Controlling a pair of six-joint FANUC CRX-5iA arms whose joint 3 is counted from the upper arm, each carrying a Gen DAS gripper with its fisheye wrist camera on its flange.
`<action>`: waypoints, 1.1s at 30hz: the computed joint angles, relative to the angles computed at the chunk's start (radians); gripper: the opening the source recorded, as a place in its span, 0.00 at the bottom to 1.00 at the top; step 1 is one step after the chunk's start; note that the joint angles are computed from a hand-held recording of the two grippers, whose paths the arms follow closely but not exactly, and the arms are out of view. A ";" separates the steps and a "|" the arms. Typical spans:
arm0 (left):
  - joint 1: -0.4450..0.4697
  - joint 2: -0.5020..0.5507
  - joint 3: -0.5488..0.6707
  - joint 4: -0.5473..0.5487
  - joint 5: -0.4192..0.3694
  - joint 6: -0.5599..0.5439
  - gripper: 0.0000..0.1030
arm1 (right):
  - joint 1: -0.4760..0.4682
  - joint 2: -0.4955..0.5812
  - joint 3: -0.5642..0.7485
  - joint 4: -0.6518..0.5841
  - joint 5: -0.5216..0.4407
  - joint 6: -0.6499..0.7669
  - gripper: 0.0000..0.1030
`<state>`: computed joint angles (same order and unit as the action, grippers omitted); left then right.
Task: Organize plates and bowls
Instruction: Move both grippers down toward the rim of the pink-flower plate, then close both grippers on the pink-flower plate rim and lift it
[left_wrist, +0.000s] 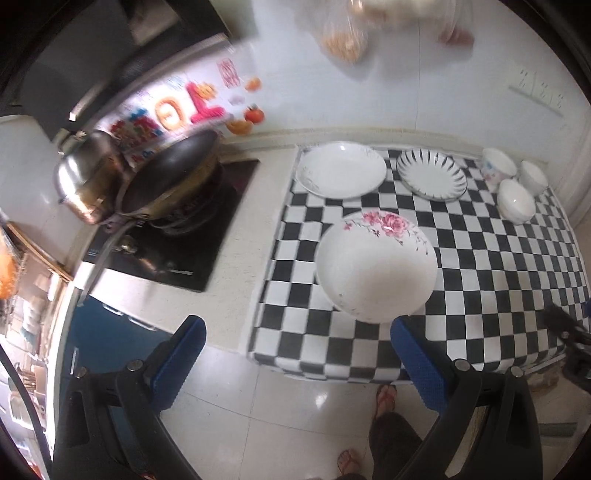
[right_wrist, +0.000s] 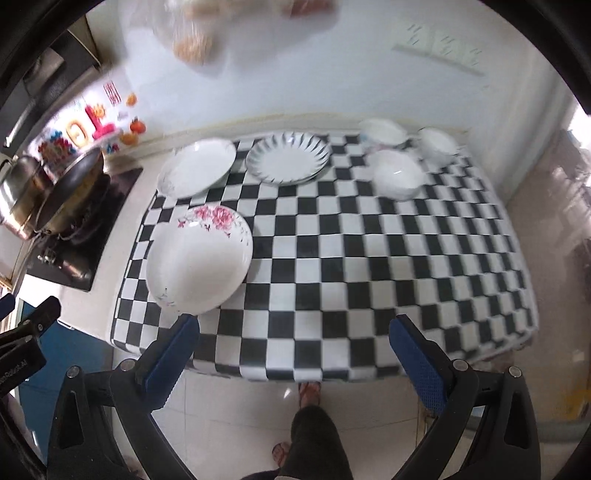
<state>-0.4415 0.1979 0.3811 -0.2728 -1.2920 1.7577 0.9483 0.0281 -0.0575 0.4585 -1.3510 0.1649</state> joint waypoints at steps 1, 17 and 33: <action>0.003 0.035 0.027 0.009 -0.011 -0.005 0.99 | -0.050 0.033 0.016 -0.037 0.043 0.057 1.00; 0.076 0.621 0.616 0.137 -0.327 0.035 0.88 | -0.490 0.424 0.354 -0.628 0.232 0.679 0.90; 0.153 0.843 0.807 0.289 -0.462 0.039 0.68 | -0.549 0.678 0.668 -0.855 0.084 0.894 0.60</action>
<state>-0.2885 1.0408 1.1882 0.0158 -1.7541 1.7966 0.3998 0.7058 0.6109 -0.3965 -1.2672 1.0587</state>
